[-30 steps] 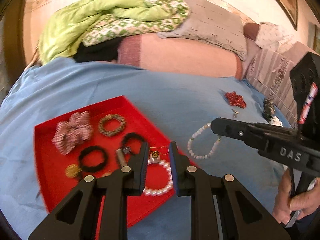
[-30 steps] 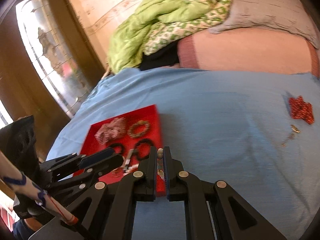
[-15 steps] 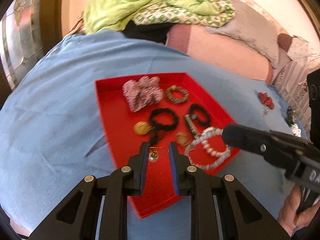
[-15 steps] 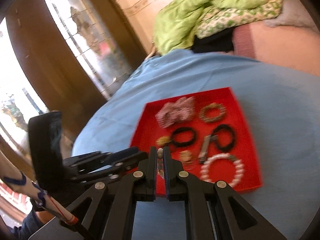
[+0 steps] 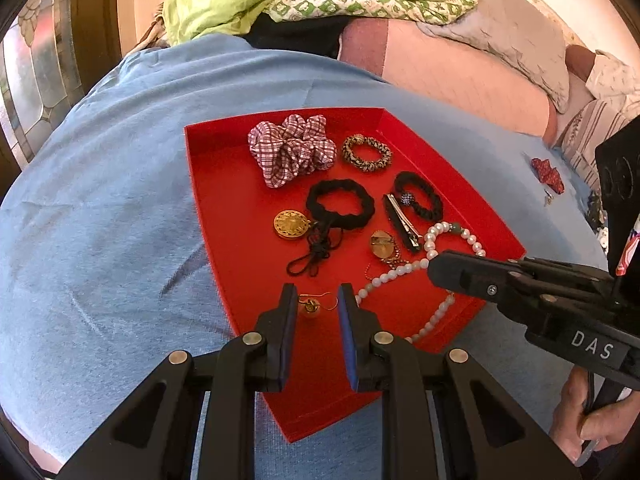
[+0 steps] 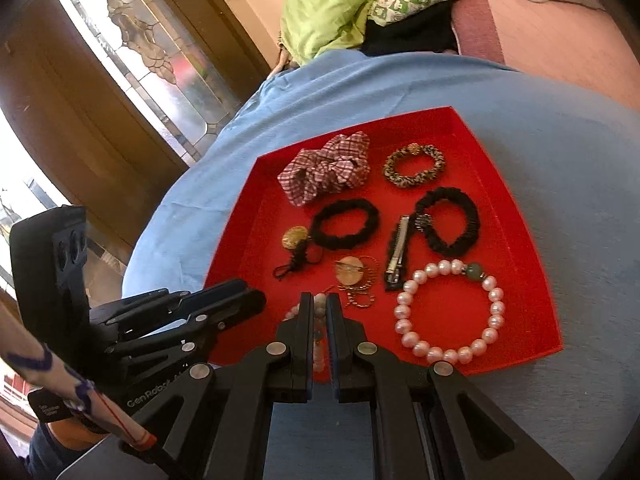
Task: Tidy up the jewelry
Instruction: 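Carry the white bead bracelet with right while left carries the pearl earring to the tray, then open right to release the bead bracelet while left releases the pearl earring in the tray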
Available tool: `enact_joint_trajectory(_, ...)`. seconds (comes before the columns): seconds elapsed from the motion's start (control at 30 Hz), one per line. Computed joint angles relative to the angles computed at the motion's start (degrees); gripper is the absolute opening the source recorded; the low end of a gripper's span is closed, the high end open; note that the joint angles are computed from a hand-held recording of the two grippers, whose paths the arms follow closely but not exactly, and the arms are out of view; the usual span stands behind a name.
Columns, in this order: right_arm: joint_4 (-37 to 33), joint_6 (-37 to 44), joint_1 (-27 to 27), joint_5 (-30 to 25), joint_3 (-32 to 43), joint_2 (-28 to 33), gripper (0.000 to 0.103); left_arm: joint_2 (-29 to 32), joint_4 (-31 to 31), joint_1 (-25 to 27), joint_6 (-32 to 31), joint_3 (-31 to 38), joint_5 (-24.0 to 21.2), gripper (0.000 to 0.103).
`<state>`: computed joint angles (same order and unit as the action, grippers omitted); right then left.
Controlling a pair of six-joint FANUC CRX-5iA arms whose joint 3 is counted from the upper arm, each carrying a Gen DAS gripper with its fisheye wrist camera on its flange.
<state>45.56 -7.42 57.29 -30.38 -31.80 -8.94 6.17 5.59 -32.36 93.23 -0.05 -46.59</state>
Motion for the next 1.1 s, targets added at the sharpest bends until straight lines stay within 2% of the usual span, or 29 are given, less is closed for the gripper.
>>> enact_joint_trajectory(0.63,-2.91,3.03,1.20,-7.67,1.19,0.11,0.007,2.60,-4.50,-1.91,2.95,3.86,-2.11,0.020)
enact_joint_trajectory(1.1,-3.96,4.72,1.75,-9.98,1.96,0.62,0.008,3.33,-6.31,-2.41,4.71,5.04,-2.80,0.020)
